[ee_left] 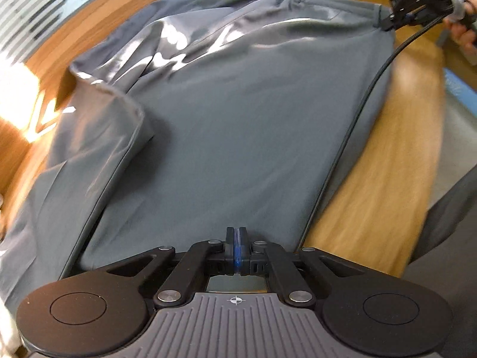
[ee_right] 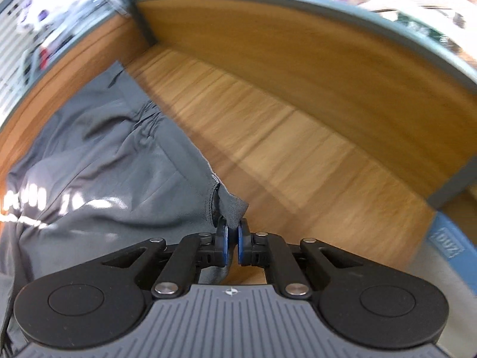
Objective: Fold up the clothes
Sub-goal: 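Lay the grey trousers flat on the desk and open both grippers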
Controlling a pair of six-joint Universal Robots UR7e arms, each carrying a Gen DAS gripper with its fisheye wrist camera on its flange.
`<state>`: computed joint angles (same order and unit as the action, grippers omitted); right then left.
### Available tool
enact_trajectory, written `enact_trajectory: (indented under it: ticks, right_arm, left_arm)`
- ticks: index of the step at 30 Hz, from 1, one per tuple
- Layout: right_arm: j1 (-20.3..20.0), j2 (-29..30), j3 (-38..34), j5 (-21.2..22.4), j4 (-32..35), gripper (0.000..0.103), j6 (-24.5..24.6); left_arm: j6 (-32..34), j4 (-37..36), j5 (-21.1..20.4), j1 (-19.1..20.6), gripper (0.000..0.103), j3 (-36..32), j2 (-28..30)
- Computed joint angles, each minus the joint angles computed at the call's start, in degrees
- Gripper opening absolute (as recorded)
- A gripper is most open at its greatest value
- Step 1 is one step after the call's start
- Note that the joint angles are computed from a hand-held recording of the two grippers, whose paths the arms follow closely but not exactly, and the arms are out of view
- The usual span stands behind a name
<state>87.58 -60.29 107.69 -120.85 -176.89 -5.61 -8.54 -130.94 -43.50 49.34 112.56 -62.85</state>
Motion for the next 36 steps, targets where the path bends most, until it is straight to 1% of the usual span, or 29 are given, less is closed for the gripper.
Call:
enact_trajectory:
  ticks: [4,10,12,13,15,16,17,18,19,21,23,24,26,27,29,30,33,36]
  right_arm:
    - [-0.7,-1.1,0.4,-3.2,-2.3,0.007,-0.9]
    - [-2.3,-3.4,1.8,-8.1,-6.1,0.007,-3.0]
    - [-2.5,-3.5,1.8,-9.7,-7.1,0.007,-4.6]
    - [-2.6,-3.5,1.7,-10.3,-7.3,0.007,-5.2]
    - [-2.5,-3.3,1.2,-11.0,-6.6,0.008,-6.3]
    - [-2.5,-3.2,0.9,-11.4,-6.2,0.009,-6.9]
    - [-1.9,-2.5,0.5,-12.7,-6.7,0.016,-8.6]
    - [-1.4,-1.8,0.1,-14.2,-7.3,0.02,-10.3]
    - [-0.8,-1.6,0.1,-14.6,-8.2,0.029,-12.2]
    - [0.2,-1.0,0.1,-15.2,-10.1,0.04,-15.9]
    - [1.3,-0.5,0.0,-15.7,-11.9,0.044,-19.7]
    - [1.7,-0.9,0.2,-15.0,-10.9,0.045,-19.7]
    - [2.5,-1.6,0.7,-13.3,-8.5,0.049,-19.6]
    - [3.0,-1.9,0.8,-12.5,-7.3,0.05,-19.5]
    - [3.8,-2.6,1.2,-10.7,-4.5,0.054,-19.0]
    - [4.2,-3.0,1.5,-9.5,-2.5,0.054,-18.2]
    - [5.5,-3.6,1.9,-6.2,2.8,0.054,-15.9]
    - [7.0,-2.9,2.4,-4.1,4.6,0.054,-16.2]
  left_arm:
    - [4.0,-3.1,-2.6,0.0,0.002,-2.1,2.5]
    - [7.2,-5.2,-7.4,0.7,0.002,-5.3,4.6]
    - [8.1,-5.5,-8.6,1.2,0.002,-6.2,4.9]
    - [8.5,-5.6,-9.2,1.4,0.004,-6.7,5.1]
    - [9.2,-5.7,-9.2,1.8,0.006,-7.1,4.8]
    - [9.0,-6.0,-9.1,1.8,0.013,-6.9,4.4]
    - [8.8,-6.2,-9.0,1.9,0.024,-6.8,3.9]
    - [8.3,-6.5,-8.5,1.6,0.03,-6.4,3.3]
    - [7.6,-6.7,-7.6,1.1,0.038,-5.8,2.6]
    - [5.7,-6.9,-5.8,0.5,0.04,-4.9,1.3]
    - [3.0,-6.8,-2.9,0.2,0.044,-4.0,-0.2]
    - [1.7,-6.8,-1.4,0.1,0.045,-3.5,-0.9]
    - [-1.1,-6.2,2.2,-0.2,0.052,-1.9,-3.2]
    - [-2.9,-5.3,4.0,-0.3,0.054,-1.1,-4.5]
    - [-6.5,-1.4,6.8,-0.2,0.056,0.1,-7.2]
    - [-8.3,1.2,8.2,-0.1,0.056,0.6,-8.6]
    - [-11.5,7.3,11.4,0.5,0.058,2.5,-12.9]
    - [-14.2,13.0,13.0,1.4,0.059,3.9,-17.0]
